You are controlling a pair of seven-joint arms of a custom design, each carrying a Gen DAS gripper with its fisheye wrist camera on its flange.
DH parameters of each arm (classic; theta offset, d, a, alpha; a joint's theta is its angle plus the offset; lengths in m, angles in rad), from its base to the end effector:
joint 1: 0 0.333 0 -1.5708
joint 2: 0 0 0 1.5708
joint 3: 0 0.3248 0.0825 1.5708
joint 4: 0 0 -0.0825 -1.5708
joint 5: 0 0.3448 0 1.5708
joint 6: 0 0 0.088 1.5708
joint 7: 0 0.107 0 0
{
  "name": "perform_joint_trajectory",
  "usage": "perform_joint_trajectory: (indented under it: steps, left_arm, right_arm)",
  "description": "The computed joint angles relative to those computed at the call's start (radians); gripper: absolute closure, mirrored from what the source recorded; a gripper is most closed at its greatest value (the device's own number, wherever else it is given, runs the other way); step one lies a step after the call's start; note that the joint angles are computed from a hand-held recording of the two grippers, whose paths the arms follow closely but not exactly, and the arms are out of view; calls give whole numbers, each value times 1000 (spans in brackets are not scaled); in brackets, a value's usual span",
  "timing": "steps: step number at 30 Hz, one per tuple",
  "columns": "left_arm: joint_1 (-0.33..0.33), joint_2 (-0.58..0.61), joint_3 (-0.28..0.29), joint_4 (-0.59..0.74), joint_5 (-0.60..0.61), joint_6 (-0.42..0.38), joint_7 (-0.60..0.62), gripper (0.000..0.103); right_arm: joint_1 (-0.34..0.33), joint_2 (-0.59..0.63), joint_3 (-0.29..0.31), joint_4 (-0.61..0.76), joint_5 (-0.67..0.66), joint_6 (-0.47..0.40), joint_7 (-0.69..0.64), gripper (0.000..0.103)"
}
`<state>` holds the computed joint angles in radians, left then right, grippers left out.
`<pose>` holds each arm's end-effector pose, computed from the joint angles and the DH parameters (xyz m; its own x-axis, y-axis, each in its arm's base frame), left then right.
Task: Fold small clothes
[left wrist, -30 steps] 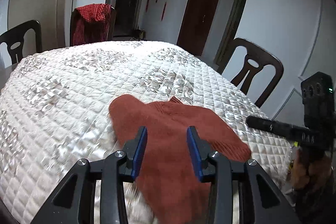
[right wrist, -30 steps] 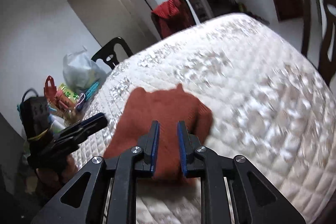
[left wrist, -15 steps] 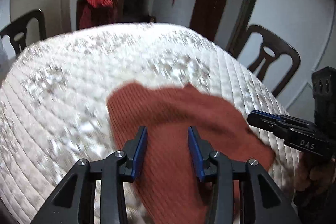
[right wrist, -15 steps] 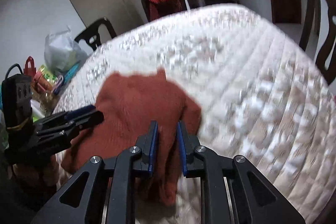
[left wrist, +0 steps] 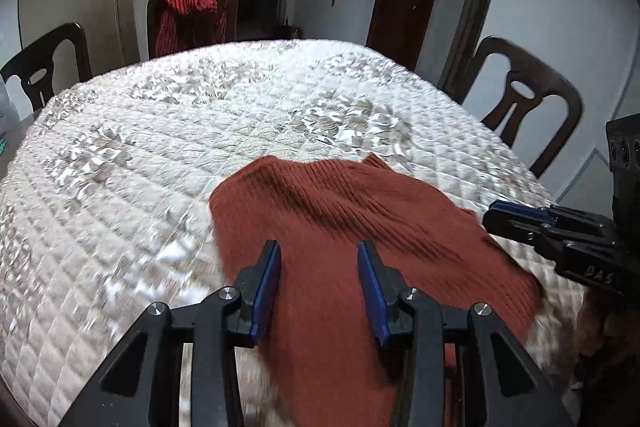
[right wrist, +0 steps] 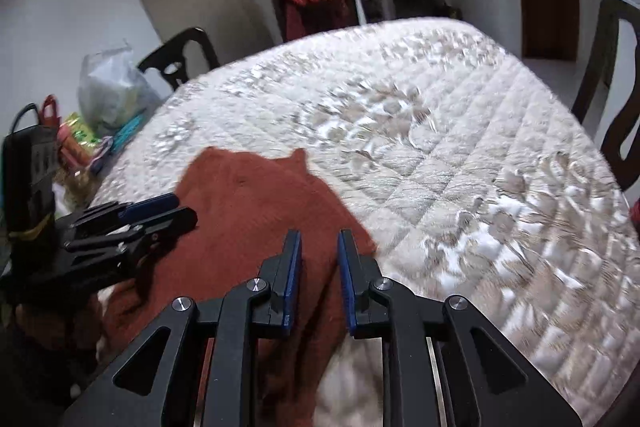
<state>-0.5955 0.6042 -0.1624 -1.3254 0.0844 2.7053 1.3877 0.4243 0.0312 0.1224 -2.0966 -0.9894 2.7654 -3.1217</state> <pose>0.5606 -0.4846 0.4989 -0.5816 -0.8011 0.1410 -0.6370 0.3407 -0.6915 0.4544 0.3174 0.4932 -0.1067 -0.9606 -0.2565 -0.6622 0.2611 -0.7024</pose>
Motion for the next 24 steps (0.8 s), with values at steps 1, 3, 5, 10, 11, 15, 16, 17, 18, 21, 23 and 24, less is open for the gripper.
perform_joint_trajectory:
  steps: [1,3,5,10,11,15,16,17,18,21,23,24]
  left_arm:
    - [18,-47,-18,-82,-15,46,14,60]
    - [39,-117,-39,-205,-39,118,32,61]
    - [64,-171,-66,-300,-72,170,62,65]
    - [44,-217,-51,-414,-91,251,67,69]
    - [40,-217,-46,-421,-93,260,57,69]
    - [14,-207,-16,-418,-81,280,27,69]
    - [11,-204,-11,-420,-77,288,22,69]
    - [2,-202,-1,-418,-69,291,13,69]
    - [-2,-203,3,-420,-66,292,7,69]
    - [-2,-209,4,-416,-62,272,-4,67]
    - [1,-221,2,-414,-59,250,-14,67]
    - [2,-226,2,-415,-55,247,-21,67]
  right_arm:
    - [8,-17,7,-12,-22,-3,11,85]
    - [21,-41,26,-28,-53,-8,25,85]
    - [32,-50,45,-37,-66,-10,26,85]
    - [53,-19,55,-44,38,-63,-62,97]
    - [53,-17,50,-52,40,-47,-53,100]
    - [61,-11,46,-51,20,-54,-30,100]
    - [62,-9,45,-49,16,-55,-22,100]
    - [64,-8,44,-49,13,-56,-18,100]
    - [64,-8,43,-49,12,-54,-13,100]
    - [65,-17,41,-52,16,-52,-3,100]
    - [65,-30,43,-55,0,-48,22,97]
    - [65,-40,46,-55,-24,-52,49,96]
